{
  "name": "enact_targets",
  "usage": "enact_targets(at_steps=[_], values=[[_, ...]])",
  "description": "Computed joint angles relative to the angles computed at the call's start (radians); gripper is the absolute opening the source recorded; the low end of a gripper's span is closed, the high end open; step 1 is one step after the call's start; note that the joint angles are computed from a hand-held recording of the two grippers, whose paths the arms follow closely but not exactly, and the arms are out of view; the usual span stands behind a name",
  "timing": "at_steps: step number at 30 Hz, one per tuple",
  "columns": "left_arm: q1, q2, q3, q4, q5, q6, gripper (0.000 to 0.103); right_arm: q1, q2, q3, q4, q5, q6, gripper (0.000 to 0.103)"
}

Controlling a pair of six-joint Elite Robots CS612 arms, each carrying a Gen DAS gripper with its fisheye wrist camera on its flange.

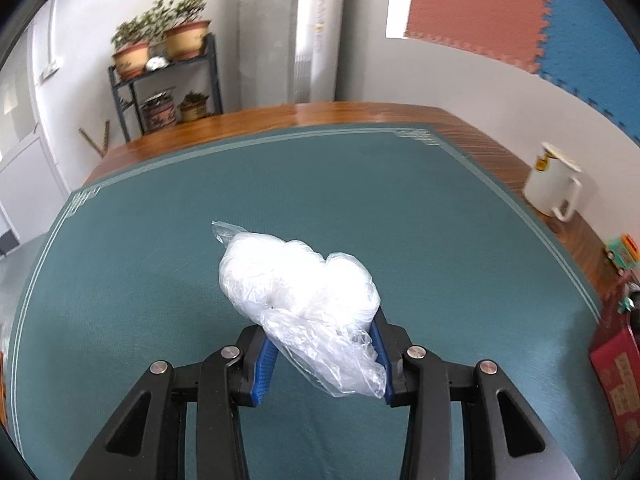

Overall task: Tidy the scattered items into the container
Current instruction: 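Carry the white ball and pink knot to the red tin and release both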

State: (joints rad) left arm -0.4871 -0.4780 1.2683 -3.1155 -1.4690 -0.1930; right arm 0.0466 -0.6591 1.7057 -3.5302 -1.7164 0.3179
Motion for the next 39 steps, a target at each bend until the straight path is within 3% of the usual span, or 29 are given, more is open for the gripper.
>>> enact_targets(at_steps=[7,11,20,30,33,35,39], values=[[-0.04,-0.036,0.056,-0.03,-0.065,0.059,0.042,-0.057,-0.078,0.205,-0.156,-0.126,0.059,0.049],[-0.07,-0.057,0.082,-0.035,-0.121,0.1,0.042,-0.086,-0.085,0.258,-0.215,-0.136,0.104,0.049],[-0.133,-0.108,0.13,-0.058,-0.235,0.159,0.042,-0.138,-0.064,0.308,-0.317,-0.042,0.143,0.049],[-0.209,-0.094,0.071,0.008,-0.288,0.244,0.043,-0.181,-0.052,0.366,-0.411,0.023,0.183,0.049],[-0.223,-0.086,0.05,0.054,-0.288,0.264,0.052,-0.189,-0.052,0.376,-0.426,0.021,0.182,0.049],[-0.228,-0.083,0.042,0.077,-0.279,0.252,0.069,-0.191,-0.05,0.38,-0.432,0.019,0.176,0.049],[-0.225,-0.076,0.037,0.087,-0.28,0.224,0.069,-0.199,-0.045,0.377,-0.434,0.035,0.177,0.049]])
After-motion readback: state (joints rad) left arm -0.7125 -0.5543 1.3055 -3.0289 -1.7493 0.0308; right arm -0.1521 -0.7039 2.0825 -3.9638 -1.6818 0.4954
